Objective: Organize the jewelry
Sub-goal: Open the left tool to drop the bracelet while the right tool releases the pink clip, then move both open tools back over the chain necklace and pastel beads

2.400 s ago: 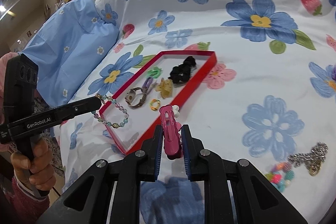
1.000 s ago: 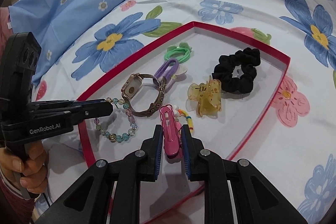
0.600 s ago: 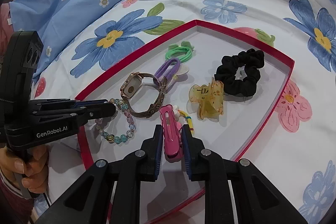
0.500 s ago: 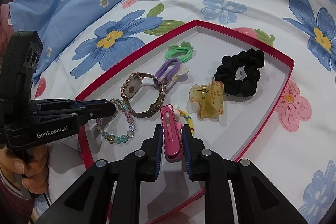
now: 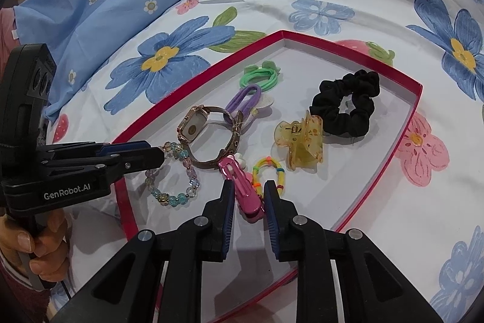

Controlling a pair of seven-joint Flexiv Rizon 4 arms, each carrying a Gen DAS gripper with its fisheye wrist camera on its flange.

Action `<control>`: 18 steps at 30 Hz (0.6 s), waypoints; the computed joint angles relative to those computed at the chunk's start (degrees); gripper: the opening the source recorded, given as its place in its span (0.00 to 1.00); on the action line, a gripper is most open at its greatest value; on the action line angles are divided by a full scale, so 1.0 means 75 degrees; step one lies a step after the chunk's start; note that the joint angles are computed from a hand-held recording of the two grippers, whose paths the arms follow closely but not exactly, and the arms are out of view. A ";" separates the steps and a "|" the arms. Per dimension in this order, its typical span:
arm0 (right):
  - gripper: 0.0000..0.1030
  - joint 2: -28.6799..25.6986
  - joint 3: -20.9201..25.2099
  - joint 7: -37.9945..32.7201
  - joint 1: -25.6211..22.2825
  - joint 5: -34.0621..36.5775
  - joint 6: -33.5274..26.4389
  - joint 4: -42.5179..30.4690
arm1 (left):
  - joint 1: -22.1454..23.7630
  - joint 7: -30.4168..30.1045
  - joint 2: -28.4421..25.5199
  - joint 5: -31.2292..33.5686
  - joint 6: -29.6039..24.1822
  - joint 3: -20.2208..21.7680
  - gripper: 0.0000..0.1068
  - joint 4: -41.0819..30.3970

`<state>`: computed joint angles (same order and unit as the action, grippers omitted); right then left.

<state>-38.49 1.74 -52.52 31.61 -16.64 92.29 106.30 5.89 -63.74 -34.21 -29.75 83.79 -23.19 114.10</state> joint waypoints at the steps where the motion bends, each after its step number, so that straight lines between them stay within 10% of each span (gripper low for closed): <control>1: 0.22 0.0027 -0.0025 0.0019 0.0023 0.0021 0.0053 0.0040 | 0.0043 0.0009 0.0045 -0.0022 0.0041 -0.0053 0.28 0.0051; 10: 0.41 0.0665 -0.0275 0.0076 0.0295 0.0555 0.1120 0.0874 | 0.0702 0.0099 0.0456 -0.0239 0.0583 -0.1010 0.43 0.0670; 18: 0.46 0.1621 -0.1708 -0.0257 0.1847 0.2142 0.2078 0.2362 | 0.1431 -0.0065 0.0729 0.0142 0.0797 -0.2161 0.44 0.1266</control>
<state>-26.33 -11.07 -54.45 45.46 -0.57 107.88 124.01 16.62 -64.23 -28.74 -28.68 89.76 -39.40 123.60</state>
